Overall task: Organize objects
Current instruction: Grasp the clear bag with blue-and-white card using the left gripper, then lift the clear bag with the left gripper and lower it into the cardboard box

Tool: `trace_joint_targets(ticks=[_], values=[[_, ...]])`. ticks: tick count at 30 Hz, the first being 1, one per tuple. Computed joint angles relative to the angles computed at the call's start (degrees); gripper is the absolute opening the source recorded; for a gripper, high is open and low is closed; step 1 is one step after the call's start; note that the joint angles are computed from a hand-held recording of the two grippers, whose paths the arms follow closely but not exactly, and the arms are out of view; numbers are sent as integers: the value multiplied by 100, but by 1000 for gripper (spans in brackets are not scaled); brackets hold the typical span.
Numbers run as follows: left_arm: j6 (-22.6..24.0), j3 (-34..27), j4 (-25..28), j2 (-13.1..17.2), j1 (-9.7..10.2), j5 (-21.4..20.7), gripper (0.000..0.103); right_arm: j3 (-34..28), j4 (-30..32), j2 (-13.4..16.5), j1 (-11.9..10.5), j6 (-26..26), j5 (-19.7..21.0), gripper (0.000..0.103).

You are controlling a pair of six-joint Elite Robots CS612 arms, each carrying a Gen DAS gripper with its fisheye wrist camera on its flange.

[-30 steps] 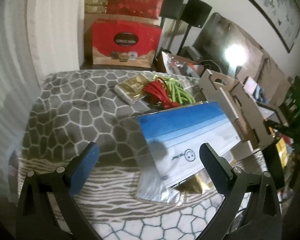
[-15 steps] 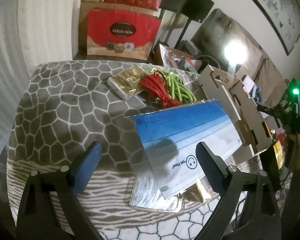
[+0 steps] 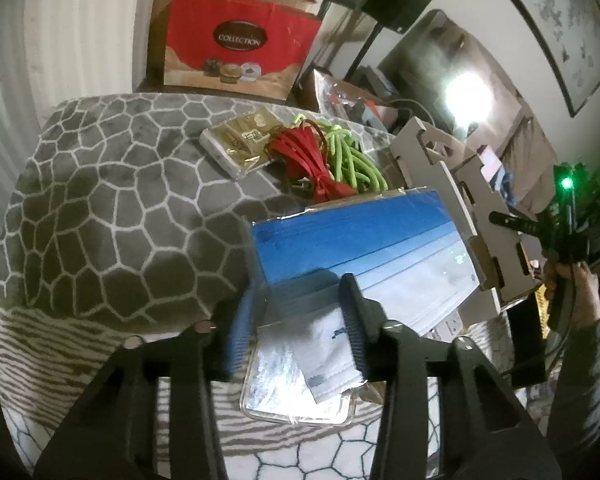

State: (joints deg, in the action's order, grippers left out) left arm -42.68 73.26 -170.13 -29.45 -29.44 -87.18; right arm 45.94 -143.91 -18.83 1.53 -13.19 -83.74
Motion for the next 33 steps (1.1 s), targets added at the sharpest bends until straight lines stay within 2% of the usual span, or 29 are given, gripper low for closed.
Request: trace_joint_targets(ticks=[2, 8, 11, 12, 13, 14, 15, 16, 18, 19, 20, 21, 23, 26, 33], values=[[4, 9, 16, -13, -8, 35, 26, 146, -133, -62, -11, -106, 32, 9], [-64, 150, -174, -85, 4, 27, 13, 604, -484, -267, -23, -604, -24, 11], [-45, 207, -311, -100, 22, -44, 14, 890, -679, -412, -54, -824, 91, 11], [-41, 207, -325, -97, 29, -70, 16, 945, -712, -443, -60, -870, 122, 11], [-69, 206, -314, -96, 37, -94, 28, 996, -735, -471, -68, -909, 159, 11], [-127, 200, -362, -78, 58, -194, 46, 1057, -753, -504, -77, -939, 206, 11], [-179, 199, -430, -66, 67, -267, 54, 1081, -753, -517, -76, -950, 220, 11], [-208, 196, -519, -47, 76, -339, 58, 1110, -754, -531, -74, -964, 217, 11], [-181, 149, -470, -18, 79, -426, 58, 1146, -787, -534, -67, -964, 174, 11], [-173, 141, -435, -16, 74, -440, 52, 1143, -772, -528, -67, -925, 166, 11], [-163, 119, -381, -5, 75, -481, 33, 1136, -750, -523, -70, -872, 180, 11], [-157, 93, -280, 1, 79, -533, 23, 1137, -736, -525, -75, -825, 201, 10], [-133, 114, -215, -24, 64, -447, 11, 1148, -726, -527, -94, -732, 278, 10], [-11, 184, -304, -101, 57, -428, 4, 1157, -707, -526, -125, -637, 392, 10], [436, 224, -721, -334, 17, -485, 3, 1200, -739, -542, -132, -553, 448, 10]])
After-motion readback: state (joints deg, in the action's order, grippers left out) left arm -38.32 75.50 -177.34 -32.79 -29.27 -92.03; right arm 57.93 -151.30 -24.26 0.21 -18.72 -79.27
